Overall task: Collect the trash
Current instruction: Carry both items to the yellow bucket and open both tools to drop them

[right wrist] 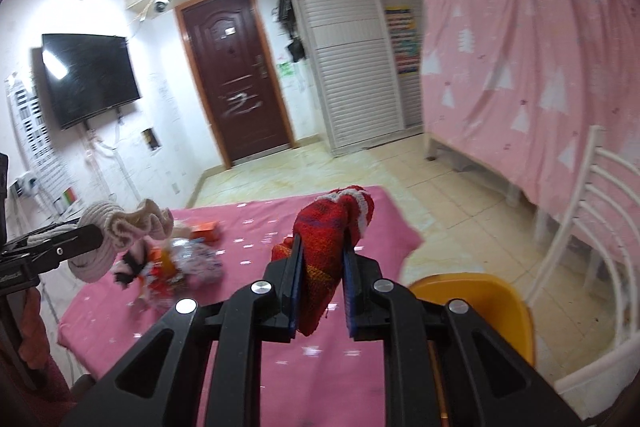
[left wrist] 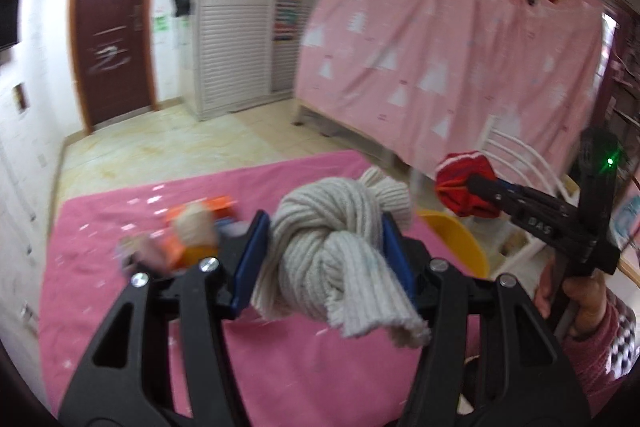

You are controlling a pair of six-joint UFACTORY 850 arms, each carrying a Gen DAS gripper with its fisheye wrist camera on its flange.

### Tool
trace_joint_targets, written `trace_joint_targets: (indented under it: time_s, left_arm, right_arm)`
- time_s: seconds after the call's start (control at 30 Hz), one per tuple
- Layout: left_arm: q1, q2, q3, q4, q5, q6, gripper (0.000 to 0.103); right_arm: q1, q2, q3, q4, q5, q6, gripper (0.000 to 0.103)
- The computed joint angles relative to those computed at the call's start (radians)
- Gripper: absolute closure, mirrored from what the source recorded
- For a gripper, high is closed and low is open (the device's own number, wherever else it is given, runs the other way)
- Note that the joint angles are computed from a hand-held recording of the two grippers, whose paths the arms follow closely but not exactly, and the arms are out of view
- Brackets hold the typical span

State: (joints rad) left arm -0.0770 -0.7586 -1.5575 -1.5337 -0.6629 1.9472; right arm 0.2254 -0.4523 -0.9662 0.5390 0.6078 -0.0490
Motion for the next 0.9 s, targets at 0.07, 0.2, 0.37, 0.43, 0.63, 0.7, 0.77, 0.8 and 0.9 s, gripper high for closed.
trace_joint_targets:
  time_s: [0.07, 0.2, 0.37, 0.43, 0.63, 0.7, 0.77, 0.8, 0.9]
  left_arm:
    - [-0.030, -0.003, -0.004, 0.015, -0.002, -0.006, 0.049]
    - [-0.095, -0.032, -0.050, 0.089, -0.004, -0.070, 0.049]
    - [-0.171, -0.076, -0.116, 0.204, -0.005, -0.203, 0.049]
    - [-0.200, -0.096, -0.149, 0.254, -0.003, -0.258, 0.049]
    - [-0.276, -0.150, -0.234, 0.351, 0.027, -0.390, 0.048]
    - [-0.292, -0.165, -0.255, 0.376, 0.032, -0.420, 0.047]
    - [-0.313, -0.188, -0.288, 0.415, 0.043, -0.469, 0.043]
    - [-0.323, -0.200, -0.307, 0.434, 0.052, -0.496, 0.041]
    - [-0.337, -0.220, -0.339, 0.454, 0.068, -0.540, 0.024]
  right_arm:
    - [-0.017, 0.016, 0.024, 0.030, 0.006, -0.019, 0.093]
    - [-0.051, 0.034, 0.068, 0.039, 0.016, -0.006, 0.093]
    - [-0.098, 0.034, 0.107, 0.006, 0.019, 0.038, 0.093]
    - [-0.119, 0.028, 0.114, -0.009, 0.015, 0.058, 0.093]
    - [-0.177, -0.005, 0.125, -0.115, 0.007, 0.186, 0.093]
    - [-0.186, -0.014, 0.121, -0.130, -0.001, 0.200, 0.092]
    - [-0.197, -0.024, 0.120, -0.152, -0.007, 0.221, 0.092]
    - [-0.203, -0.032, 0.116, -0.164, -0.013, 0.234, 0.091]
    - [-0.217, -0.053, 0.099, -0.199, -0.042, 0.268, 0.078]
